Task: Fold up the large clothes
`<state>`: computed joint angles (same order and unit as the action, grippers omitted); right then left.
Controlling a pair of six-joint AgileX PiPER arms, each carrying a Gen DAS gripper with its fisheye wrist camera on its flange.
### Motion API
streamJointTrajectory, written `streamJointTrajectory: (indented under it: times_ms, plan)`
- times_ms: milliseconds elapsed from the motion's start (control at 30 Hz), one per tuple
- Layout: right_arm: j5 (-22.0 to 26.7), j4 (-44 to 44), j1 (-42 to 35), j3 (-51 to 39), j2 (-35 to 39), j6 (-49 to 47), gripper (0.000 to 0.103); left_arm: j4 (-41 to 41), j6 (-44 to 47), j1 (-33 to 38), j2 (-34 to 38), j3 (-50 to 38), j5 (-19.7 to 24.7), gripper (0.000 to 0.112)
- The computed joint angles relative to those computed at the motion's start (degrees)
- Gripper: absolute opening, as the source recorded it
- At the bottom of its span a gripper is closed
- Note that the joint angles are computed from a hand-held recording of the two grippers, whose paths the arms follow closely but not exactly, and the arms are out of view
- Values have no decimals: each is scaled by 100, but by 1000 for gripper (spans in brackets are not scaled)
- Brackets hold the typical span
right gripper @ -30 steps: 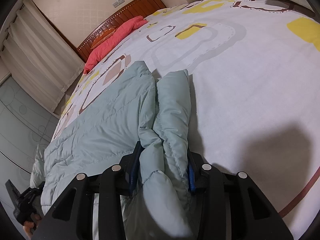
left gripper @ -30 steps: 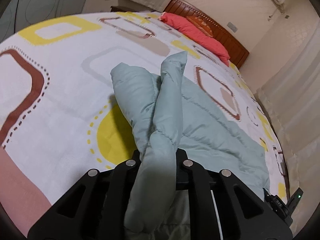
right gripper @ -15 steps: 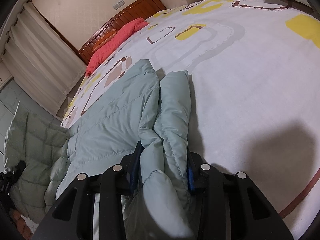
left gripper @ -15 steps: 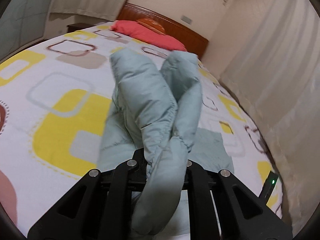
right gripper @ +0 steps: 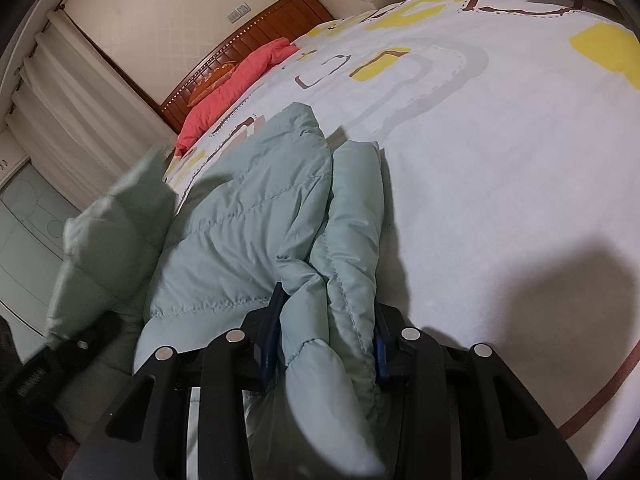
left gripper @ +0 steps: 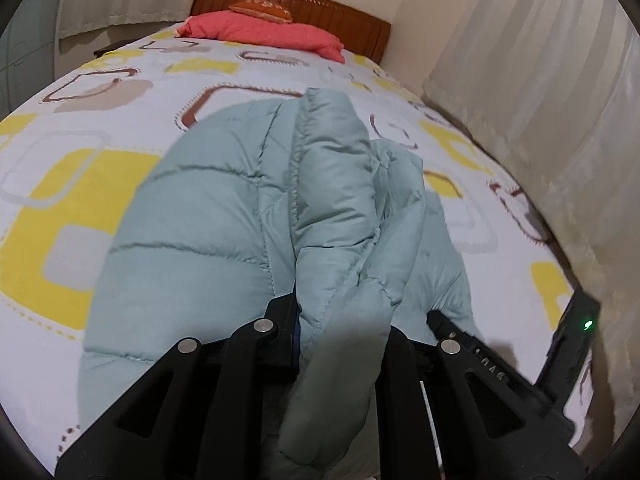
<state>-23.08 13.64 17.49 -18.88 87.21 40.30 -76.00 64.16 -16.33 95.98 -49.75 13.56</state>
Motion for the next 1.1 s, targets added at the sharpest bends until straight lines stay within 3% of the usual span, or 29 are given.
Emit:
streamJointTrajectory:
  times_ms: [267,467,833,967,1100]
  plan:
    - [-43,67,38,26,2,-23,36,-155,83,-312,244,-93,-248,11]
    - [-43,7,13,28,5,9,35,-1020,972,-491,384,-61,-446,11]
    - [-58,-113,-32,51,4,93,34,-1486,1487,-760,536,-124,-792,11]
    - [-52,-103,-32,53,1,80,34,-1266,1268,-770,537,-130,-797,11]
    - [61,-207,-75,13,-26,171,36,60,9,-823,473,-141,-881,11]
